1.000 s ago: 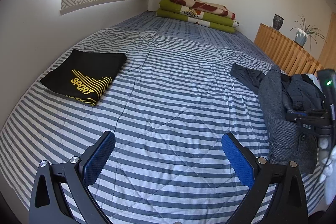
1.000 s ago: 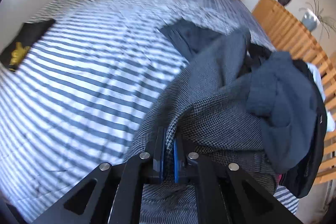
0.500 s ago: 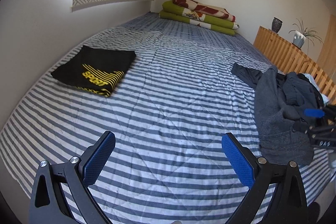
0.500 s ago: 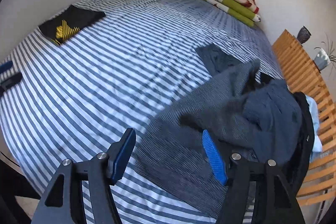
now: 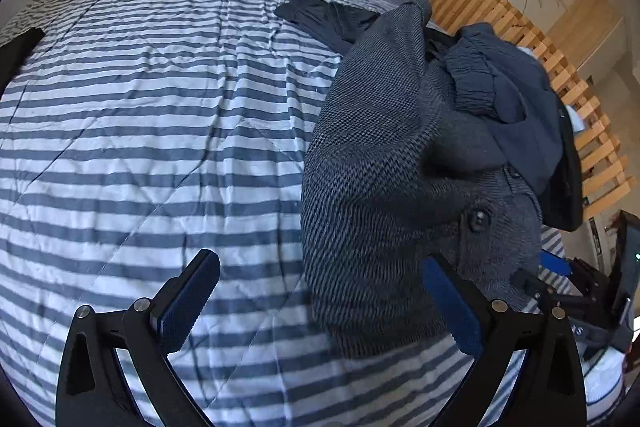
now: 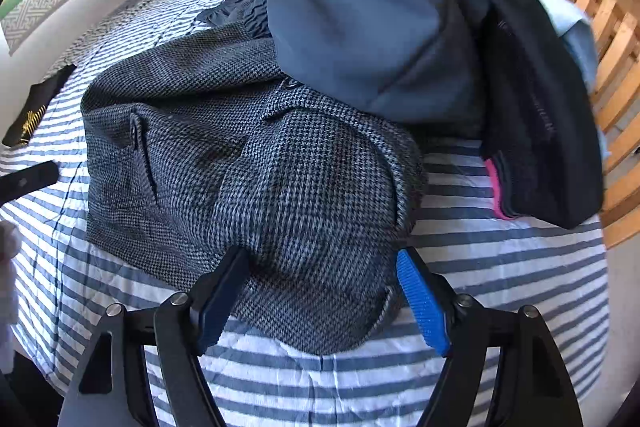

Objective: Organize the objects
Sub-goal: 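Grasp the shorts with the left gripper while the right gripper lifts them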

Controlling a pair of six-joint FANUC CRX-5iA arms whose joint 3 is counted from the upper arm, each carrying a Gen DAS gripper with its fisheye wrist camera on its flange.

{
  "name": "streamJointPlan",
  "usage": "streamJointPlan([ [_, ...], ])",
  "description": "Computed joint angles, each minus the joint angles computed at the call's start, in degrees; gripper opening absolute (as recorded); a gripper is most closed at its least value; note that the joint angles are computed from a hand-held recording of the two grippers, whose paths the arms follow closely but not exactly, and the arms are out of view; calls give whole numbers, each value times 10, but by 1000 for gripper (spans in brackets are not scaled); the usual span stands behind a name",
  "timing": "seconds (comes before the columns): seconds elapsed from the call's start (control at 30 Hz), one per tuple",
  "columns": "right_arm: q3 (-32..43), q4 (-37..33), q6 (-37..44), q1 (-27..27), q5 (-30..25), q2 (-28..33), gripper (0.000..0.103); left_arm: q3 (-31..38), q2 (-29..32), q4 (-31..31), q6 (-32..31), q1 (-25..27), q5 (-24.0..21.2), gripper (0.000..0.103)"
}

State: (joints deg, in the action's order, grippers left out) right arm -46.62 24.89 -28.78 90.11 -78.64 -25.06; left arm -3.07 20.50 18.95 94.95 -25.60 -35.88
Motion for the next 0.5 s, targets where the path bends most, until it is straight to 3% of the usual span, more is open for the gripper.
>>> streamJointPlan([
  [0.07, -8, 3, 27, -36, 45, 1, 74, 44, 37, -16, 22, -3, -23, 98],
  [0.1, -10, 5, 34, -51, 63, 6, 73, 60, 49, -22, 32, -4, -35, 84],
  [0.13, -11, 12, 36, -59, 76, 10, 67, 71, 58, -19, 34, -5, -44, 73],
  [0.17, -10, 17, 45, -64, 85, 13, 43, 70, 62, 0, 23, -3, -47, 51],
  [0.2, -2, 20, 63, -69, 89, 19, 30, 66, 62, 20, 9, -2, -47, 40],
  [0.23, 2, 32, 72, -66, 88, 19, 27, 66, 58, 10, 15, -5, -42, 36],
  [0.3, 6, 59, 72, -58, 89, -1, 21, 63, 48, 9, -7, -6, -35, 15],
  [0.5, 59, 167, 90, -21, 20, -18, 11, 8, -31, 77, -75, -1, 16, 11],
])
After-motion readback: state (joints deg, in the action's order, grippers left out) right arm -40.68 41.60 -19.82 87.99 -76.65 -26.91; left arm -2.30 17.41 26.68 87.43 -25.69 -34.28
